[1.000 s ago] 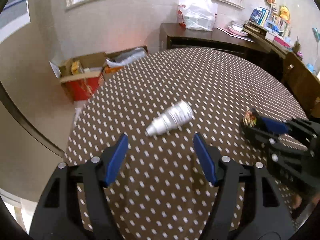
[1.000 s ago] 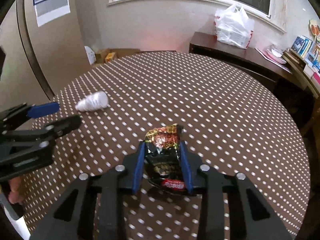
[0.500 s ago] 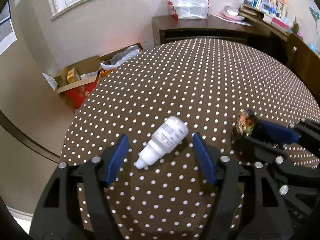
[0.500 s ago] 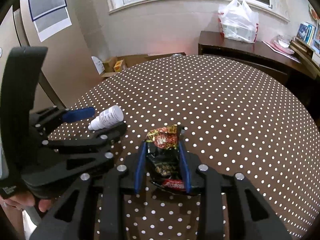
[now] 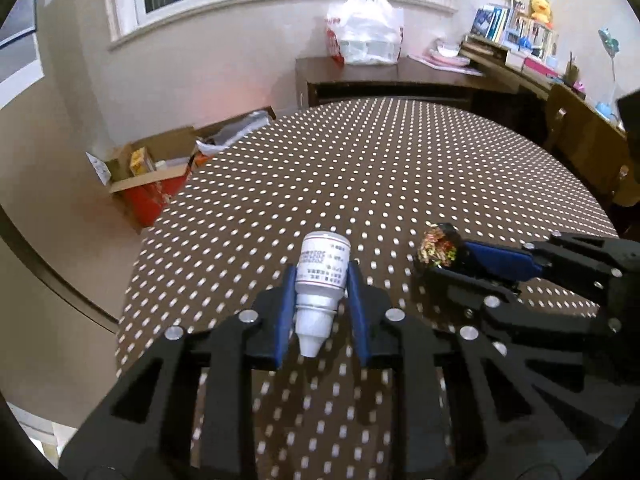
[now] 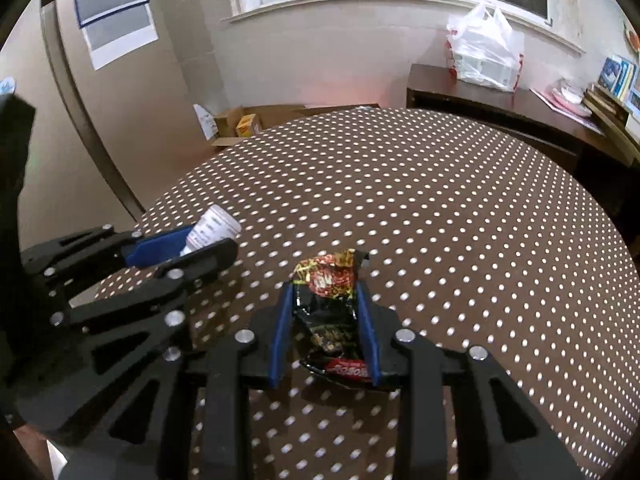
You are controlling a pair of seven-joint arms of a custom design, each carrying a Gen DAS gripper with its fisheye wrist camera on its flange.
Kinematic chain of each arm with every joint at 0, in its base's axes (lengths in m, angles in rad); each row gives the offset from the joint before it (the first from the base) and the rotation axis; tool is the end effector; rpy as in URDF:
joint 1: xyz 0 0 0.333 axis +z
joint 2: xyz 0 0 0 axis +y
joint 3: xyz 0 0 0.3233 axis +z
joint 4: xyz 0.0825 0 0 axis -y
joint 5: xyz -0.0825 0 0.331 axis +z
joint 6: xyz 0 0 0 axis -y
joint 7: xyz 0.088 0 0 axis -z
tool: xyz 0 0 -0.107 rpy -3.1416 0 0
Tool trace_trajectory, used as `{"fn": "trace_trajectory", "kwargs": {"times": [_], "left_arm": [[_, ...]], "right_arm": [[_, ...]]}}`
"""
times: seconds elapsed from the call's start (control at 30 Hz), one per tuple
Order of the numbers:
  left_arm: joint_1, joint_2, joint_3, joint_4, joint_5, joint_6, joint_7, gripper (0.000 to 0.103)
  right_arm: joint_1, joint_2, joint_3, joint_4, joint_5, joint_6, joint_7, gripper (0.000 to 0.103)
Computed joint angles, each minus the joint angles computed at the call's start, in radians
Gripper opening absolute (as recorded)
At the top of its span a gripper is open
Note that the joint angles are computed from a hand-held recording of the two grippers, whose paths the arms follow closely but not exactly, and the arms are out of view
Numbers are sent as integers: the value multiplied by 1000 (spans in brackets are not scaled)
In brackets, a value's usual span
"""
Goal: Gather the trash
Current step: 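Carry the white bottle and small wrapper over the wastebasket and open both tools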
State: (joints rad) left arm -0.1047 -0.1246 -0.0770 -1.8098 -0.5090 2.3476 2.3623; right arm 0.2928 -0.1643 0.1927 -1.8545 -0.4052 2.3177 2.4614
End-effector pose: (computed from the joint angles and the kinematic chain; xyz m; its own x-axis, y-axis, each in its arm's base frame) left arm 0.5052 -0.1031 0.6795 -0.6605 -0.7496 -0.0425 -0.5074 0.4873 -0.7107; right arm 0.4433 0.2361 0.6730 -0.1598 -0.9770 -0.1413 -0.7255 0.2133 -0.6544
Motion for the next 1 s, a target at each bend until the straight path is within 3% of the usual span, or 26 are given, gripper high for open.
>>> {"fn": "trace_trajectory", "kwargs": {"times": [0.17, 0.43, 0.67, 1.0], "left_arm": [[8, -87, 57, -66, -81, -13, 45, 25], [31, -206, 158, -170, -116, -19, 74, 25], [99, -279, 249, -273, -63, 26, 84, 25], [234, -280, 369, -354, -1, 13, 77, 26]], "right_arm": [[20, -17, 33, 17, -18, -5, 34, 31], [96, 34, 90, 132, -73, -62, 65, 31], [239, 185, 104, 326, -122, -103, 58, 31], [476, 491, 73, 689, -151, -124, -18, 31]]}}
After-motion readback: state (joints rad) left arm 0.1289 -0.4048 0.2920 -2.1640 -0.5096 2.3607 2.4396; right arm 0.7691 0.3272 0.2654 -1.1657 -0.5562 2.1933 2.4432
